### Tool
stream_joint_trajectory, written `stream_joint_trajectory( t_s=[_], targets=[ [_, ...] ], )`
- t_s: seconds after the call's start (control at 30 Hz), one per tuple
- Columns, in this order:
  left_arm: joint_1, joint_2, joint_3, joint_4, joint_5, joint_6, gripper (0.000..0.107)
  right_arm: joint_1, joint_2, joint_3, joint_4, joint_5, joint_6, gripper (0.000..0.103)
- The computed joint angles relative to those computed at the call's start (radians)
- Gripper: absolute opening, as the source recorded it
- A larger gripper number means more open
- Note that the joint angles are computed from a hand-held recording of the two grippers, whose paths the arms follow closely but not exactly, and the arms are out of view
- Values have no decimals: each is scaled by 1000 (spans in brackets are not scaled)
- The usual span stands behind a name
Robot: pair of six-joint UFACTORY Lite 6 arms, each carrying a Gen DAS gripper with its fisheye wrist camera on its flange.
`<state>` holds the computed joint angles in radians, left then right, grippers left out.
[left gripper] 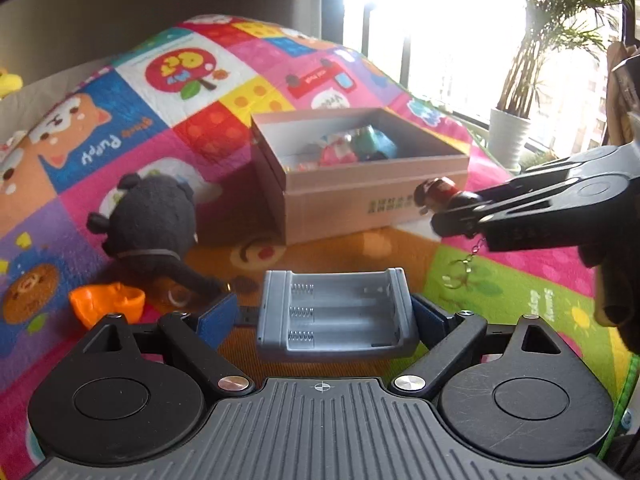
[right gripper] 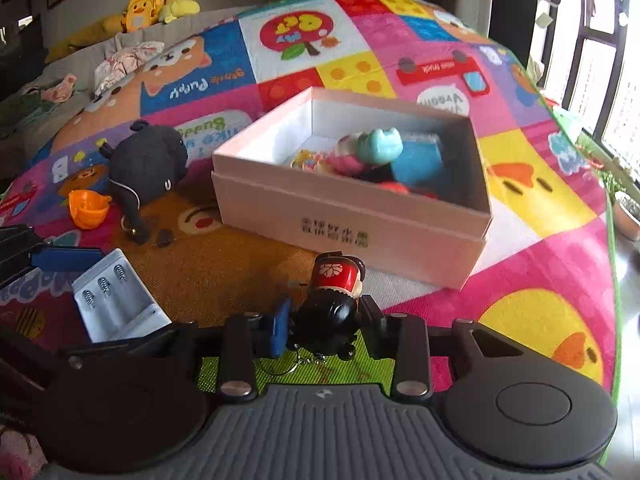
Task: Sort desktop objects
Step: 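Lift the battery holder into the box with the left gripper while the right gripper grasps the keychain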
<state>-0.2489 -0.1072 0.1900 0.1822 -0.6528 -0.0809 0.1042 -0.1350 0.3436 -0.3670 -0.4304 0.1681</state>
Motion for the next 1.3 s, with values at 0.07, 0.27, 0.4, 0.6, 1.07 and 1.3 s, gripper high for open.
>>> stream_joint_trajectory(
  t_s=[0.07,0.27,0.4,0.6,1.07,1.3],
  targets=[
    [-7,-49,38,-24,38,26,95,-76,-194,-29,-209,32,188,36],
    [-96,78,296,-182,23,147,94,-264,-441,16,-497,2,467,36],
    [-168,334,557,-361,-20,297,95,-304,-351,82,-508,-32,494,36],
    [-141,478,676,-298,29,213,99,-288,-226,133,-430,-45,423,36],
    [249,134,8,-34,-236,80,101,-16,435,810,-460,178,661,36],
    [510,186,-4,86,-260,70,102,91,632,1061,33,357,214,48]
  ],
)
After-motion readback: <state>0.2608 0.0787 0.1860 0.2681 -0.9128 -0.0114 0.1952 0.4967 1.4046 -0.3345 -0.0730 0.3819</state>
